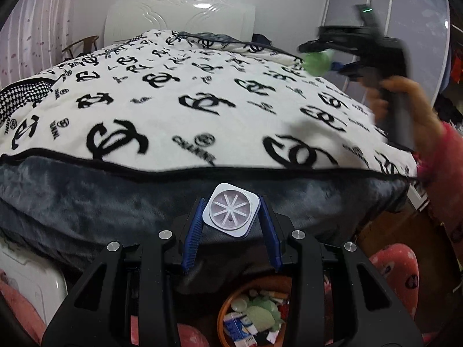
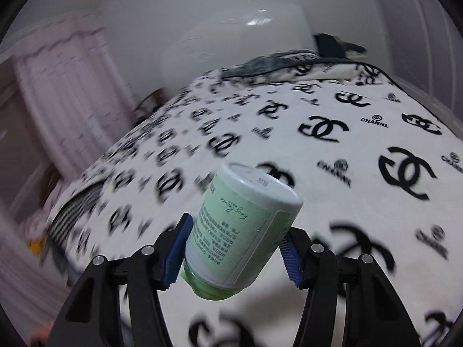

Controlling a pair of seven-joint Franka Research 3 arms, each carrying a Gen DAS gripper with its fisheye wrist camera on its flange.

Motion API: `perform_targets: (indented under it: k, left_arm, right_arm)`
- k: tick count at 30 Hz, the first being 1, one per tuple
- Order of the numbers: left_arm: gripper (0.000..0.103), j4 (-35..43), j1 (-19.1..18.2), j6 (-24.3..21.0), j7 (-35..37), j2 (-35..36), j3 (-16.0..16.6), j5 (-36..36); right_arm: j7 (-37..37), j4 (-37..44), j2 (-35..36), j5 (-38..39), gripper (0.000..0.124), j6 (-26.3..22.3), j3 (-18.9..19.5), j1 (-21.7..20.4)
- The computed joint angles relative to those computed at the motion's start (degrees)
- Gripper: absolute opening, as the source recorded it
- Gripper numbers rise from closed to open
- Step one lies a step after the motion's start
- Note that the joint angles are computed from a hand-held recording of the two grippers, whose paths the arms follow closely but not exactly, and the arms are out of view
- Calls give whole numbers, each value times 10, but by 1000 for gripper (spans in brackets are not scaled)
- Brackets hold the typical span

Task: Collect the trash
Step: 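Carry the square cap and green bottle to the basin and release both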

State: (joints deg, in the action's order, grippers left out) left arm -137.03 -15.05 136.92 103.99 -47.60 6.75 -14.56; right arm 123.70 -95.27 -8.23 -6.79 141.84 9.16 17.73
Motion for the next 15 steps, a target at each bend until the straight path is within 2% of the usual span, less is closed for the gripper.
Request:
perform_targets:
  k: [3,8,11,15]
  left_arm:
    - [38,-13,-5,-28,2,-17,-1,-1]
    - [38,-35,-7,-97,-1,-28,-2,-7]
    - [38,-53,-4,-134,-4,-24,-12,-7]
    - [38,-73,0,-186,-20,3,-25,-14]
  right_arm:
    - [-46,-91,-84,27,57,7,6,15]
    - [-92,-245,-224,85,57,-18,28,40]
    - [-105,-313,-274,127,57,-43,41,55]
    - [-104,-400,-305,190,57,-55,48,80]
